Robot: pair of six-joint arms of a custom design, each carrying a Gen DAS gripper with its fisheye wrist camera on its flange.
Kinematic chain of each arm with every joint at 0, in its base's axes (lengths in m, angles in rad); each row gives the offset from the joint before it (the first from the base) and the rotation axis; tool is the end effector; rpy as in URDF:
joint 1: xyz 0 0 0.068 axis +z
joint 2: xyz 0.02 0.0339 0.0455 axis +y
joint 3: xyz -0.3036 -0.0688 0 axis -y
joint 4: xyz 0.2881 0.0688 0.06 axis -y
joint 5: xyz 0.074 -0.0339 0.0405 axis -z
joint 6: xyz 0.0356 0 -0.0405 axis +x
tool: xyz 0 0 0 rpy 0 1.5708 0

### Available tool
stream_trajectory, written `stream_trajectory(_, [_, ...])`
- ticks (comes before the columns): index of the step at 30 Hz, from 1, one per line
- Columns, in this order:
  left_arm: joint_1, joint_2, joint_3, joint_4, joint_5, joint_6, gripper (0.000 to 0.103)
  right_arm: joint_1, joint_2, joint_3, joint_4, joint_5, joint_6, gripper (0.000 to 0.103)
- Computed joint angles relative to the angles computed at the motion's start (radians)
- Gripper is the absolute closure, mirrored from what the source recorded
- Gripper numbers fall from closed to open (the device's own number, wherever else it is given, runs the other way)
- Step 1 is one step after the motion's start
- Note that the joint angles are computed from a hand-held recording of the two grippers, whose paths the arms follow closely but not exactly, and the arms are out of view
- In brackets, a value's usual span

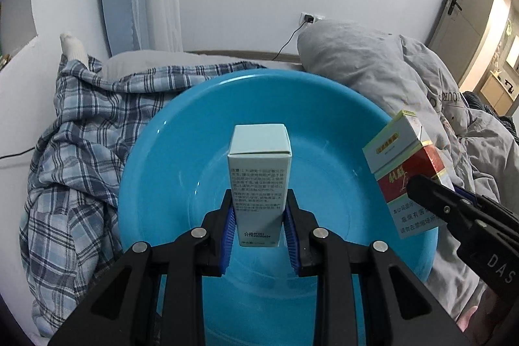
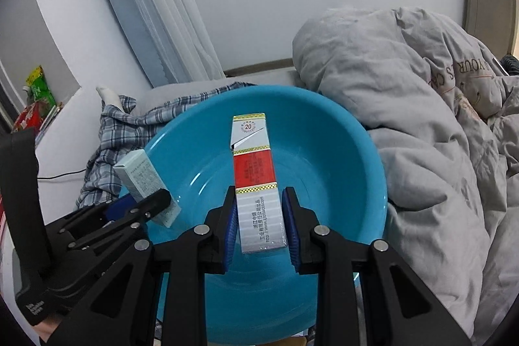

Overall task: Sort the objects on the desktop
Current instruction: 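Lift both held boxes and carry them over the blue basin, then open the left tool to drop the pale green box into the basin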

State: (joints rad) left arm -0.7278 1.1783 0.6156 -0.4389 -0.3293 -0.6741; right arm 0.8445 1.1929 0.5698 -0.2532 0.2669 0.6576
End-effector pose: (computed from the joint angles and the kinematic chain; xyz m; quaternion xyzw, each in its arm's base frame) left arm 0.1851 -0.1495 0.2004 -0.0206 0.9477 -0.0584 0.3131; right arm 0.1706 0.1779 0.1930 -0.0419 0.9321 0.1387 0.3319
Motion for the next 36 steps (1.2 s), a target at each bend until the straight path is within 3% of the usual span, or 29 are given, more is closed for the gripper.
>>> stream_trajectory(14, [0.071, 0.155, -0.012, 0.080, 0.181, 0.016, 0.074, -0.035, 0.111, 0.009, 0.010, -0.060, -0.010, 0.078])
stream_trajectory(36, [0.087, 0.251, 0.013, 0.059, 0.216, 0.007, 0.073, -0.050, 0.117, 0.010, 0.000, -0.070, -0.017, 0.078])
